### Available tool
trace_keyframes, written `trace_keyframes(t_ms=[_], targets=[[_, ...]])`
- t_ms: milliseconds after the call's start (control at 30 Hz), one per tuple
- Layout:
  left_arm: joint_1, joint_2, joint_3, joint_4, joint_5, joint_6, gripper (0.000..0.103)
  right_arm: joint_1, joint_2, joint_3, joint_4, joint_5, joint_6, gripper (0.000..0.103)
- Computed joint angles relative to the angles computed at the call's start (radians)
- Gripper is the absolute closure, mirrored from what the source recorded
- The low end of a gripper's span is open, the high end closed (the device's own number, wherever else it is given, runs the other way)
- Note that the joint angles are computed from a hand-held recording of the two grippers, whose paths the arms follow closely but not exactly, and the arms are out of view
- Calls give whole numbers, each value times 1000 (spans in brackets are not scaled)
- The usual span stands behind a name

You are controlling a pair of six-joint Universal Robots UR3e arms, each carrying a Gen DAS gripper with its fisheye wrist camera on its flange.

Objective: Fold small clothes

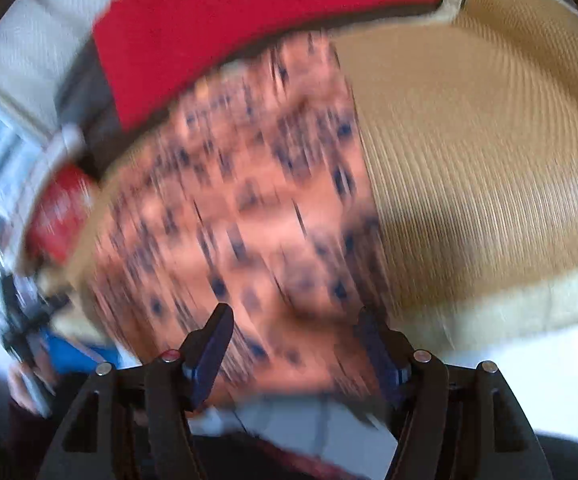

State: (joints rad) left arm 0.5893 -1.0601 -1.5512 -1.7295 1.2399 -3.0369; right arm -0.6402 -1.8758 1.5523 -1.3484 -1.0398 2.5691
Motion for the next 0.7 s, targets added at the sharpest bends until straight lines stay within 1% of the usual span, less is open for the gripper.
trace_keyframes(t_ms=[67, 100, 133, 200, 300, 367, 433, 467, 500, 533, 567, 600, 633, 667, 700], targets=[[29, 46, -37, -69, 10, 30, 28, 22, -27, 60, -9, -108, -51, 32], [42, 76, -67, -107, 18, 48, 28, 34, -26, 91, -31, -142, -56, 32], [42, 89, -86, -120, 29, 52, 28, 52, -12, 121, -52, -201, -51, 32], [20, 107, -132, -118, 71, 35, 28, 57, 22, 153, -85, -235, -33, 32], [2, 124, -183, -97, 87, 5, 30, 63, 66, 203, -178, -244, 34, 32], [0, 129, -204, -93, 70, 5, 47, 65, 94, 220, -211, -234, 48, 32], [-45, 128, -230, -50, 87, -26, 52, 65, 87, 248, -254, -211, 54, 32], [-67, 134, -256, -20, 93, -48, 53, 76, 90, 257, -275, -197, 69, 34], [-71, 141, -276, -7, 87, -54, 53, 102, 102, 262, -308, -194, 102, 38], [-81, 142, -290, 4, 84, -66, 53, 103, 103, 262, -309, -182, 97, 57], [-101, 133, -302, 12, 85, -84, 53, 104, 109, 253, -296, -173, 82, 73], [-118, 146, -341, 20, 80, -94, 52, 126, 105, 247, -298, -192, 83, 74], [-122, 136, -345, 11, 69, -92, 51, 134, 92, 252, -302, -203, 80, 77], [-124, 126, -354, 1, 55, -97, 48, 138, 81, 250, -293, -206, 72, 84], [-142, 115, -372, 26, 55, -126, 45, 131, 59, 243, -260, -192, 57, 86]])
